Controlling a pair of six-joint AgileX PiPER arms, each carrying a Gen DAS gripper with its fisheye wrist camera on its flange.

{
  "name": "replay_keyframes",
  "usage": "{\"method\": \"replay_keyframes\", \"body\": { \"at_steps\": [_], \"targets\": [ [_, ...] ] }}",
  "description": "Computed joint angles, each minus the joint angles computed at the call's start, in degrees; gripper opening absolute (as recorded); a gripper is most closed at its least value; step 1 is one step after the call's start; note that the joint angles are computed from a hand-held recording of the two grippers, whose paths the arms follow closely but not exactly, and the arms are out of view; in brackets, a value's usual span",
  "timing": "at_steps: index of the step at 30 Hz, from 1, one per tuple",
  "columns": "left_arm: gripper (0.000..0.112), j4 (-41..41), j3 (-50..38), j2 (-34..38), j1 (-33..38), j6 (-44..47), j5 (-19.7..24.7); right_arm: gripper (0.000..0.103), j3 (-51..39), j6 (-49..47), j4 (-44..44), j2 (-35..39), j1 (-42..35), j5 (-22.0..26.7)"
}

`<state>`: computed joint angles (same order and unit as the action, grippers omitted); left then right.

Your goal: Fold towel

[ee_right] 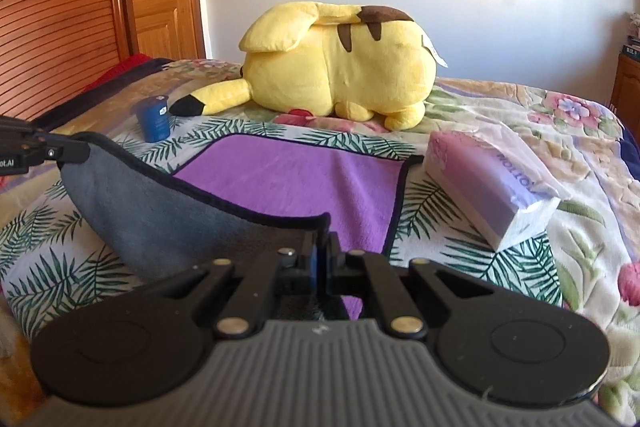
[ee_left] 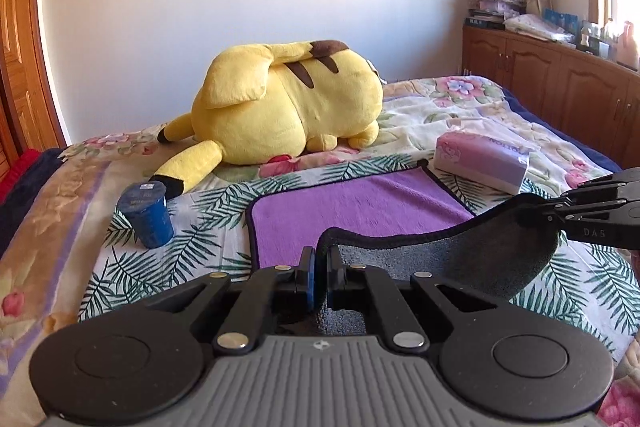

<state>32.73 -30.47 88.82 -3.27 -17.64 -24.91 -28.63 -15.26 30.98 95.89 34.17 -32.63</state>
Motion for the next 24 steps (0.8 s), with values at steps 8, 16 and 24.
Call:
{"method": "replay_keyframes", "body": {
  "at_steps": [8, 16, 24],
  "targets": [
    [0.000, -2.27, -1.83, 1.90, -0.07, 2.67, -1.90, 0.004, -1.20, 1.28, -3.55, 0.84, -1.85, -1.14],
    [0.000, 6.37, -6.39, 4.86, 1.63, -5.57, -1.33, 0.004, -3.04, 1.69, -6.28, 2.01, -3.31, -1.61],
    [0.000, 7.46, -9.70, 6.99, 1.17, -5.35, -0.35, 0.004, -4.68, 0.83, -7.85, 2.80, -4.68, -1.98]
  ]
}}
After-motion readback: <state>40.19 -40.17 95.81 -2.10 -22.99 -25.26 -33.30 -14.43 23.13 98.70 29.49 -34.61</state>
